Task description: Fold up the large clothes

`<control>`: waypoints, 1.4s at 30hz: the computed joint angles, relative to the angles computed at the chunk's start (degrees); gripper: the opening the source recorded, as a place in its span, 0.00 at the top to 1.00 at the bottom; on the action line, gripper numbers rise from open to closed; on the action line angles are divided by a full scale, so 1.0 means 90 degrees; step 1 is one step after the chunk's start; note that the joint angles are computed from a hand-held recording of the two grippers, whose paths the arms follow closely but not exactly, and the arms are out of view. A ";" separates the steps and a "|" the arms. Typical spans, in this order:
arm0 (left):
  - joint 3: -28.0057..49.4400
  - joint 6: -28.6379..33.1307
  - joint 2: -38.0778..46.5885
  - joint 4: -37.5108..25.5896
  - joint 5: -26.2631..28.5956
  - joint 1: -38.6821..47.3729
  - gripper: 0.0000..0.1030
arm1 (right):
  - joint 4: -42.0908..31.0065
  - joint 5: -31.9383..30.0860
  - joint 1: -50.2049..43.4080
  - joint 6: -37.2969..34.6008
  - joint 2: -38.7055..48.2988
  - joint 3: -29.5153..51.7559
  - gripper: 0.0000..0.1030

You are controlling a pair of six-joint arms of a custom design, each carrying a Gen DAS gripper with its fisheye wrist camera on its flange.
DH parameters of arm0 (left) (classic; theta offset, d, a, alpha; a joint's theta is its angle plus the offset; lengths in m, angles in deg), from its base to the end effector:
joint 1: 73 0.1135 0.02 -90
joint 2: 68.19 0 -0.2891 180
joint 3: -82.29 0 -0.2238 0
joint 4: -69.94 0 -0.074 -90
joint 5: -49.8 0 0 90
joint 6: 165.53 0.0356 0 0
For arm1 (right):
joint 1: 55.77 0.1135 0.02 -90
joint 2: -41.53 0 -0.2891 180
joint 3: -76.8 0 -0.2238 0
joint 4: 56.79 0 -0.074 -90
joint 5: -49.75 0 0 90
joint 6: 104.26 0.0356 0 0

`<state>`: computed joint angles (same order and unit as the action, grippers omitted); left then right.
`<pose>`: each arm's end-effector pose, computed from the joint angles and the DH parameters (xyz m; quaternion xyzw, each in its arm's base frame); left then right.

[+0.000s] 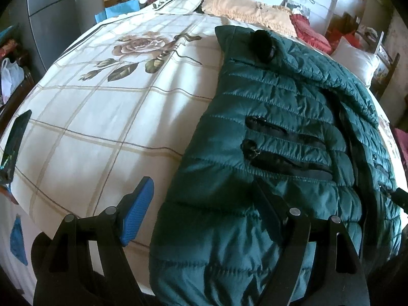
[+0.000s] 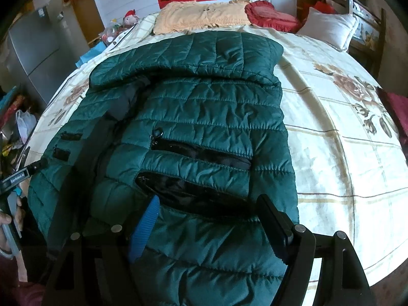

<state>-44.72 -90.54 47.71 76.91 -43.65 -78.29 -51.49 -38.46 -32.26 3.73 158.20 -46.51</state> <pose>0.3084 -0.0264 0.0836 -0.0898 0.9515 -0.0233 0.2932 0.2985 0.1287 0.0887 -0.0411 0.9519 0.0935 0.2889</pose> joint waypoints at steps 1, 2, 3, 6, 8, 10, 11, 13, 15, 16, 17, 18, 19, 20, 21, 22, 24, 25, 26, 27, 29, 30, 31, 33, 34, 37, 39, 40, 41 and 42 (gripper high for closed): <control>-0.0010 -0.0004 0.0006 0.0001 0.0036 0.0012 0.23 | -0.0004 0.0013 0.0007 -0.0001 -0.0014 -0.0008 0.26; -0.0004 -0.0011 0.0015 0.0000 0.0058 0.0021 0.23 | 0.0008 0.0020 0.0007 -0.0006 -0.0018 -0.0019 0.26; -0.0019 -0.0018 0.0019 0.0007 0.0092 0.0030 0.23 | 0.0013 0.0032 0.0013 -0.0018 -0.0027 -0.0031 0.26; -0.0024 -0.0008 0.0026 0.0002 0.0155 0.0052 0.23 | -0.0011 0.0034 0.0014 -0.0029 -0.0019 -0.0039 0.26; -0.0050 -0.0009 0.0015 0.0015 0.0199 0.0064 0.23 | -0.0019 0.0009 0.0010 -0.0023 0.0002 -0.0047 0.26; -0.0079 0.0006 -0.0009 -0.0005 0.0253 0.0073 0.23 | -0.0016 0.0024 0.0025 -0.0039 -0.0011 -0.0082 0.26; -0.0105 0.0034 -0.0035 -0.0017 0.0298 0.0083 0.23 | -0.0019 0.0020 0.0030 -0.0055 -0.0023 -0.0104 0.26; -0.0136 0.0103 -0.0079 -0.0051 0.0404 0.0114 0.23 | -0.0039 0.0023 0.0041 -0.0089 -0.0092 -0.0185 0.26; -0.0170 0.0196 -0.0123 -0.0114 0.0572 0.0173 0.23 | -0.0060 0.0030 0.0033 -0.0125 -0.0184 -0.0289 0.26; -0.0195 0.0257 -0.0146 -0.0156 0.0701 0.0235 0.23 | -0.0080 0.0023 0.0020 -0.0141 -0.0233 -0.0339 0.26; -0.0208 0.0305 -0.0155 -0.0191 0.0822 0.0299 0.23 | -0.0091 0.0014 0.0008 -0.0155 -0.0268 -0.0381 0.26; -0.0236 0.0343 -0.0165 -0.0214 0.0940 0.0374 0.23 | -0.0113 -0.0014 -0.0024 -0.0184 -0.0344 -0.0470 0.26; -0.0266 0.0374 -0.0176 -0.0247 0.1047 0.0464 0.23 | -0.0120 -0.0040 -0.0049 -0.0193 -0.0382 -0.0526 0.25; -0.0293 0.0391 -0.0195 -0.0282 0.1125 0.0546 0.23 | -0.0123 -0.0080 -0.0094 -0.0195 -0.0445 -0.0615 0.24; -0.0353 0.0400 -0.0240 -0.0284 0.1207 0.0650 0.23 | -0.0115 -0.0133 -0.0162 -0.0187 -0.0511 -0.0721 0.24; -0.0405 0.0396 -0.0286 -0.0257 0.1234 0.0706 0.23 | -0.0100 -0.0192 -0.0242 -0.0168 -0.0568 -0.0827 0.24; -0.0551 0.0410 -0.0398 -0.0136 0.1266 0.0840 0.23 | -0.0059 -0.0333 -0.0418 -0.0118 -0.0644 -0.1012 0.24; -0.0590 0.0421 -0.0414 -0.0104 0.1325 0.0898 0.23 | -0.0041 -0.0419 -0.0506 -0.0102 -0.0655 -0.1087 0.23; -0.0594 0.0441 -0.0392 -0.0106 0.1396 0.0944 0.23 | -0.0049 -0.0507 -0.0597 -0.0089 -0.0655 -0.1148 0.23; -0.0577 0.0464 -0.0348 -0.0144 0.1500 0.0987 0.23 | -0.0060 -0.0598 -0.0706 -0.0084 -0.0632 -0.1214 0.23; -0.0523 0.0512 -0.0232 -0.0241 0.1697 0.1030 0.23 | 0.0013 -0.0744 -0.0833 -0.0062 -0.0597 -0.1344 0.23; -0.0527 0.0514 -0.0176 -0.0237 0.1793 0.1027 0.23 | 0.0078 -0.0885 -0.0915 -0.0061 -0.0575 -0.1418 0.23; -0.0599 0.0491 -0.0194 -0.0114 0.1749 0.0987 0.23 | 0.0152 -0.1040 -0.0984 -0.0053 -0.0544 -0.1485 0.23; -0.0620 0.0508 -0.0202 -0.0114 0.1743 0.0944 0.23 | 0.0239 -0.1309 -0.1058 -0.0046 -0.0482 -0.1571 0.23; -0.0623 0.0508 -0.0210 -0.0125 0.1738 0.0922 0.23 | 0.0294 -0.1386 -0.1056 -0.0044 -0.0443 -0.1603 0.23; -0.0592 0.0537 -0.0220 -0.0213 0.1711 0.0859 0.23 | 0.0524 -0.1888 -0.1082 -0.0027 -0.0306 -0.1696 0.23; -0.0537 0.0574 -0.0219 -0.0319 0.1714 0.0851 0.23 | 0.0702 -0.2182 -0.1030 -0.0024 -0.0218 -0.1732 0.23; -0.0506 0.0573 -0.0224 -0.0384 0.1728 0.0849 0.23 | 0.0798 -0.2184 -0.0949 -0.0060 -0.0206 -0.1747 0.23; -0.0481 0.0557 -0.0229 -0.0438 0.1737 0.0843 0.23 | 0.0817 -0.2165 -0.0890 -0.0082 -0.0198 -0.1728 0.23; -0.0458 0.0544 -0.0224 -0.0467 0.1738 0.0830 0.23 | 0.0878 -0.2168 -0.0874 -0.0090 -0.0149 -0.1716 0.22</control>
<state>-48.85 -85.65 45.70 72.71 -28.01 -70.83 -43.59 -57.97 -40.12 2.92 156.86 -61.96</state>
